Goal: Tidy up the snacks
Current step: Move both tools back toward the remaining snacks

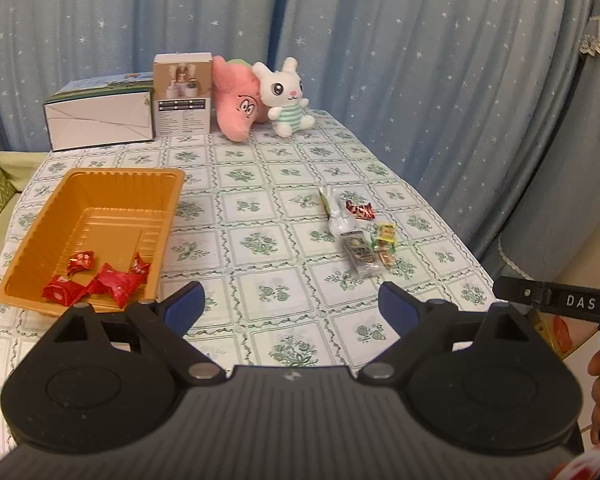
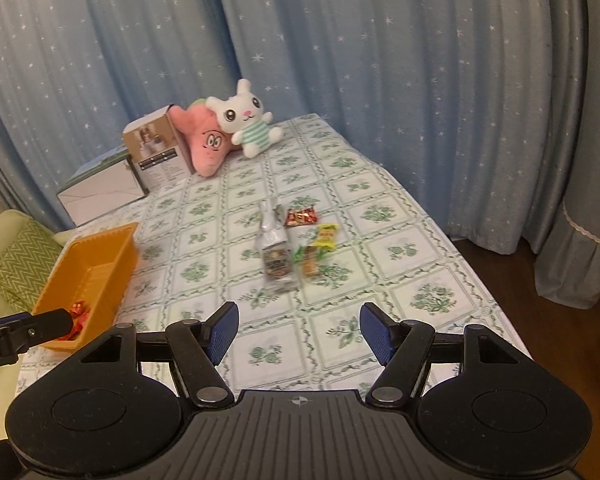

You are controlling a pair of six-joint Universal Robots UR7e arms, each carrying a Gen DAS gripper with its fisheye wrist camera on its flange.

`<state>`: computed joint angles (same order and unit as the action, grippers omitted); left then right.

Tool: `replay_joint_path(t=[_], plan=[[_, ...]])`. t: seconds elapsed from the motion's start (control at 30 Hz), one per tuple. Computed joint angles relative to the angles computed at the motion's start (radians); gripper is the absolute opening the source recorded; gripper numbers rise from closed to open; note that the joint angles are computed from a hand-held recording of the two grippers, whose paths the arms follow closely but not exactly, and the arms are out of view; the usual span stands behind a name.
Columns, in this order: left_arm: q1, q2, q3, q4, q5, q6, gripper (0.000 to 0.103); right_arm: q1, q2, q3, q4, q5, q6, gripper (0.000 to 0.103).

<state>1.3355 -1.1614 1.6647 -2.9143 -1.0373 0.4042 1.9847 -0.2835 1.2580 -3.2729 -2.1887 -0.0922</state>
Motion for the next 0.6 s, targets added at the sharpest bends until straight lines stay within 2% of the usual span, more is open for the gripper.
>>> replay_joint_path(t=[0.3,0.6], plan=[[-0.006,0.043,-0.038,0.019,-0.020,-0.003,0.092,-0.009,-0.011,0.001,-0.019,-0.015,-0.003,0.067],[0.016,0.140,-0.146,0.046,-0.034,0.010,0.092,-0.043,0.049,-0.127,0.034,-0.003,-0.031,0.067]])
